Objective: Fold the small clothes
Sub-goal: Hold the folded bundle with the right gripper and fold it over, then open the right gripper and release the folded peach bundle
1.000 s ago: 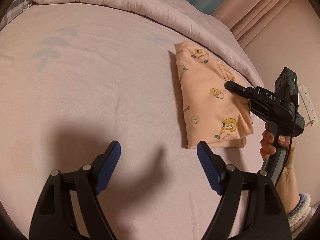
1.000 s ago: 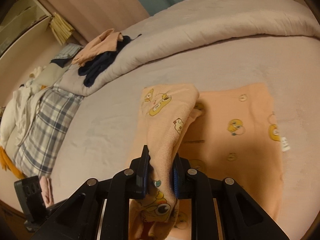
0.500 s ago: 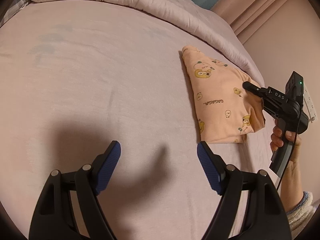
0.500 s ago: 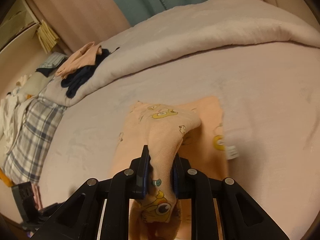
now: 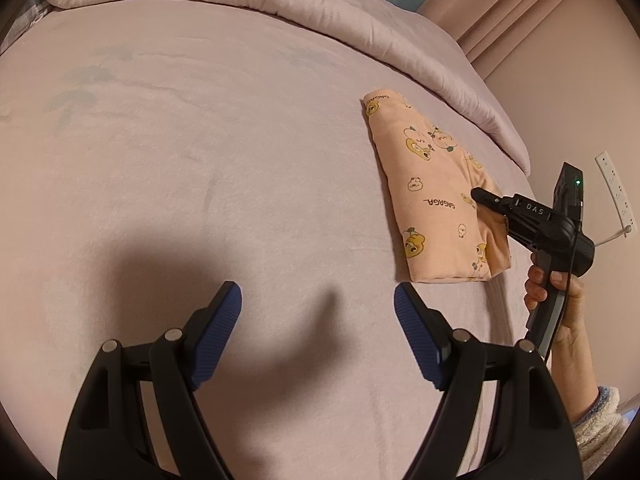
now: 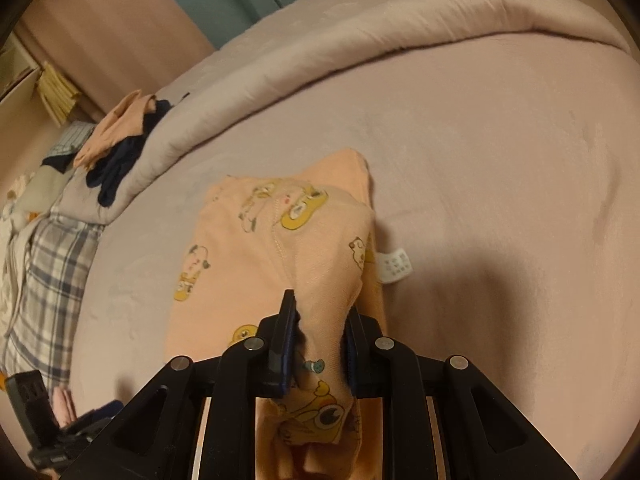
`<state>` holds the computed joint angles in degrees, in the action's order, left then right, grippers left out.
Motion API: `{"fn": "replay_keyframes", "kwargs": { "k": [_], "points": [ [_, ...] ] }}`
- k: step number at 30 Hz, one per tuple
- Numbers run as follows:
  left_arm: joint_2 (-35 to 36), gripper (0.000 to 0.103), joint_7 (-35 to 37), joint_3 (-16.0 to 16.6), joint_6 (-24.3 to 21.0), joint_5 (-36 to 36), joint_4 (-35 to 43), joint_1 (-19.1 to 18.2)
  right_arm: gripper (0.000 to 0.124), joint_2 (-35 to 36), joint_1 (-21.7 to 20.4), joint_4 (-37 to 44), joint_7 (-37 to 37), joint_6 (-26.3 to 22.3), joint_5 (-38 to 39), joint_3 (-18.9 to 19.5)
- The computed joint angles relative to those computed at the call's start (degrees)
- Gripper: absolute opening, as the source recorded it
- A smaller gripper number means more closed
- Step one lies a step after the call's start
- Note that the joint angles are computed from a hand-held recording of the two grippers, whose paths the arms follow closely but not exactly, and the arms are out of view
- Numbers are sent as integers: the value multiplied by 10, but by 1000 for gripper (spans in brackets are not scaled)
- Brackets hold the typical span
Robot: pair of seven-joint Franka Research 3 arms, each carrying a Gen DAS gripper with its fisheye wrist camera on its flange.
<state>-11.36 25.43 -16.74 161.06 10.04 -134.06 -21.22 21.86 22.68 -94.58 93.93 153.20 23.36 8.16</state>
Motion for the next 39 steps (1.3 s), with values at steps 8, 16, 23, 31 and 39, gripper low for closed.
{"fn": "replay_keyframes", "kwargs": {
  "k": [8, 16, 23, 31, 39],
  "points": [
    [6, 79, 9, 1, -7, -3, 9, -1, 23, -6, -8, -15, -9, 1, 22, 6],
    [18, 79, 17, 0, -13, 3, 24, 0, 30, -15, -17, -31, -28, 1, 47, 11],
    [29, 79, 21, -1, -16, 7, 36, 1, 46, -43, -20, -70, -46, 4, 55, 9],
    [58, 79, 0, -10, -28, 59, 81, 9, 47, -66, 54, -88, 72, 34, -169, -61],
    [130, 79, 2, -7, -21, 129, 179, 3, 47, -78, 85, -94, 207, 91, -371, -91]
  ]
}}
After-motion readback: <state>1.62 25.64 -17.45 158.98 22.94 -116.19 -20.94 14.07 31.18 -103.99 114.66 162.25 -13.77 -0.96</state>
